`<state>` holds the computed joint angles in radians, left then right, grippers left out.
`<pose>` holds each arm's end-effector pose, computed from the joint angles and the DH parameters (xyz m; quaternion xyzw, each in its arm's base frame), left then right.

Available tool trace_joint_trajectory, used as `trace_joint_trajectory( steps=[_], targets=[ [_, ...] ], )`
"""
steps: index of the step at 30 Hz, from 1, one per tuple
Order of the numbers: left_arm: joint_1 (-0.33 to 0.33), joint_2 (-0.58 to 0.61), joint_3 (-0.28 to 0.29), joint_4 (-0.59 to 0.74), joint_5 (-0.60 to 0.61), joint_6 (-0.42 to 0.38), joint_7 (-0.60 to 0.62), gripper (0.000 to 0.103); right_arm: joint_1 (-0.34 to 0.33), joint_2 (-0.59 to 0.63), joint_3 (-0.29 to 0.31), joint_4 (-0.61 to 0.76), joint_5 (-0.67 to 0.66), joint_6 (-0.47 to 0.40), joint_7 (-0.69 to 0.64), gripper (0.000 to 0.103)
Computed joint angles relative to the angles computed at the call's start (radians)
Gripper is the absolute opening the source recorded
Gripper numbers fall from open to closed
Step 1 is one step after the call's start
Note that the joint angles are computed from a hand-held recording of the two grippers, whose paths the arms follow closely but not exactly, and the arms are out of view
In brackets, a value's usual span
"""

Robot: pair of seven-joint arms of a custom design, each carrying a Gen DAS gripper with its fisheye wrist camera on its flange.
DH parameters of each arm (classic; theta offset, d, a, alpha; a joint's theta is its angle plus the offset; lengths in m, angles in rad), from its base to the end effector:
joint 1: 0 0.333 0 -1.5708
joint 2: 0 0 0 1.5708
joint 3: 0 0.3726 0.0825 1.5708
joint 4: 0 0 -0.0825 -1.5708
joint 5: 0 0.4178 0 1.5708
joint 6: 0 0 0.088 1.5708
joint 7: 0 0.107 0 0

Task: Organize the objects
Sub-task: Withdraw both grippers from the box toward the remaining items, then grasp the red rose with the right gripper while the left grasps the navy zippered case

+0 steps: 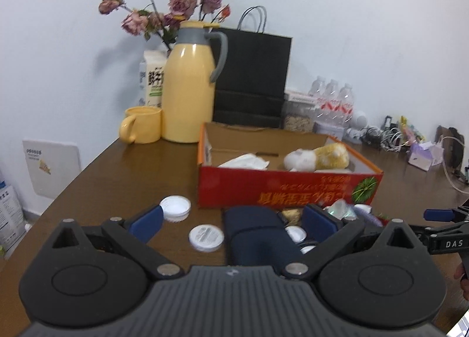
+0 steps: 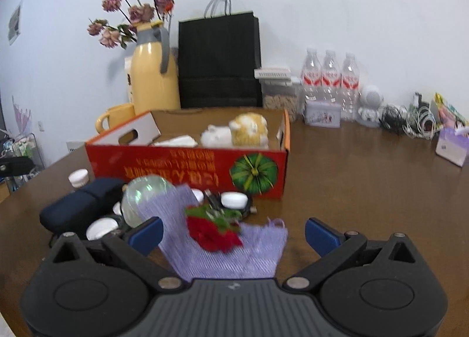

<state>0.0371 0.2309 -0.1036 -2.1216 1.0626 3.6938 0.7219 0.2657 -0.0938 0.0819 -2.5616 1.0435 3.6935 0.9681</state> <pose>0.5886 -0.1494 0.4580 -0.4342 0.7175 -0.4962 0.2246 0.4633 0.0481 0.4434 -0.5241 0.6886 -0.3792 0.3277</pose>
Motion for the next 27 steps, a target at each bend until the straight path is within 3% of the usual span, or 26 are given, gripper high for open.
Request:
trace_joint_trajectory(
  steps=[5, 11, 15, 17, 19, 21, 23, 27],
  targets=[
    [0.004, 0.004, -0.002, 0.006, 0.008, -0.004, -0.018, 0.103, -0.003, 0.021, -0.004, 0.018, 0.014, -0.008, -0.008, 0.103],
    [0.011, 0.018, -0.007, 0.027, 0.060, -0.009, -0.074, 0.103, -0.011, 0.066, -0.011, 0.084, 0.087, -0.052, -0.110, 0.103],
    [0.008, 0.020, -0.004, 0.029, 0.063, -0.011, -0.076, 0.103, -0.026, 0.071, -0.033, 0.101, 0.025, -0.122, -0.079, 0.102],
    [0.006, 0.020, -0.003, 0.028, 0.059, -0.013, -0.075, 0.103, -0.035, 0.073, -0.038, 0.108, -0.005, -0.151, -0.067, 0.096],
    [0.005, 0.021, -0.003, 0.028, 0.060, -0.016, -0.078, 0.103, -0.040, 0.083, -0.036, 0.130, 0.024, -0.170, -0.109, 0.083],
    [0.008, 0.024, -0.006, 0.033, 0.075, -0.019, -0.093, 0.103, -0.044, 0.086, -0.040, 0.131, -0.004, -0.194, -0.083, 0.081],
    [0.011, 0.028, -0.008, 0.040, 0.097, -0.021, -0.116, 0.103, -0.051, 0.082, -0.051, 0.111, -0.104, -0.210, 0.022, 0.078],
    [0.009, 0.031, -0.006, 0.045, 0.109, -0.021, -0.127, 0.103, -0.066, 0.074, -0.075, 0.067, -0.349, -0.217, 0.253, 0.059]
  ],
)
